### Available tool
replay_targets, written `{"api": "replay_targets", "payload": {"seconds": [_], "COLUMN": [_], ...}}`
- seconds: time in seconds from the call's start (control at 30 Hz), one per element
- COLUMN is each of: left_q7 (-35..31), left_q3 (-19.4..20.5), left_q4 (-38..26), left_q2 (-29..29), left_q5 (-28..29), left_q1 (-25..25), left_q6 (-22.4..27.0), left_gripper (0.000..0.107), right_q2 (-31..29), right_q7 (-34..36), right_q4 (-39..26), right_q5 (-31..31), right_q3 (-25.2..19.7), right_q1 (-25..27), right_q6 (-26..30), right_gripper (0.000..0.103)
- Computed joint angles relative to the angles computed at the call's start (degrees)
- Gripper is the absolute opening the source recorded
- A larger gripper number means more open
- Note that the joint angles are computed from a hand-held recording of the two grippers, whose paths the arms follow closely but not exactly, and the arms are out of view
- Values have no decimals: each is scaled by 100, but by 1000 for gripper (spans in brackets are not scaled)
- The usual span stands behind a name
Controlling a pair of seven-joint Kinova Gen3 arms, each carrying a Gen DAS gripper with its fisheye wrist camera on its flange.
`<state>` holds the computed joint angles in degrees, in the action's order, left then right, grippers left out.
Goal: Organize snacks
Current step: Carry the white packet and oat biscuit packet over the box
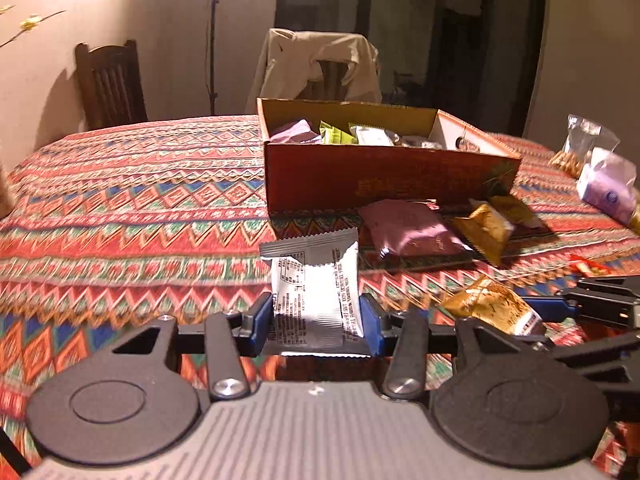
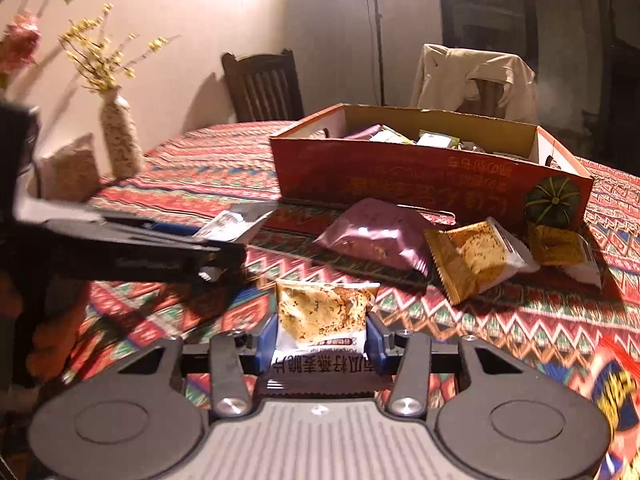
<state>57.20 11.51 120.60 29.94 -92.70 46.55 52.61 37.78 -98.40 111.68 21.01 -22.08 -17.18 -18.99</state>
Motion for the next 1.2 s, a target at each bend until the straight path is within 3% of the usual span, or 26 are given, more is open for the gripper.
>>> {"api": "replay_targets", "payload": {"seconds": [0.1,0.33,0.7,0.97,1.2], "left_q7": [438,490,-603,-1096,-1212], "left_q3": [171,256,103,-100,-247], "left_q4": [93,-244,-1249,-1576,-1257], "left_q2": [-93,-101,167,229,-116], "left_q5": [438,1408,2102,2298,1759], "left_q1": [454,1476,2346,2502,2040], "left_q6": [372,1110,1867,2054,1753], "left_gripper": [47,47,47,47,48], "right_q2": [-287,-965,-1409,-1251,-1145], "right_q7": [114,-141,-1080,-1329,-1910], "right_q4": [513,1617,2708,2877,2345], "right_q5": [-78,291,1575,2034,2712], "right_q3": [162,288,739,985,1015], "right_q1": [-48,307,1068,1342,1541], "right_q6": [-441,-1362,-2700,-3286,-3166], "right_gripper": [45,45,45,45,45]}}
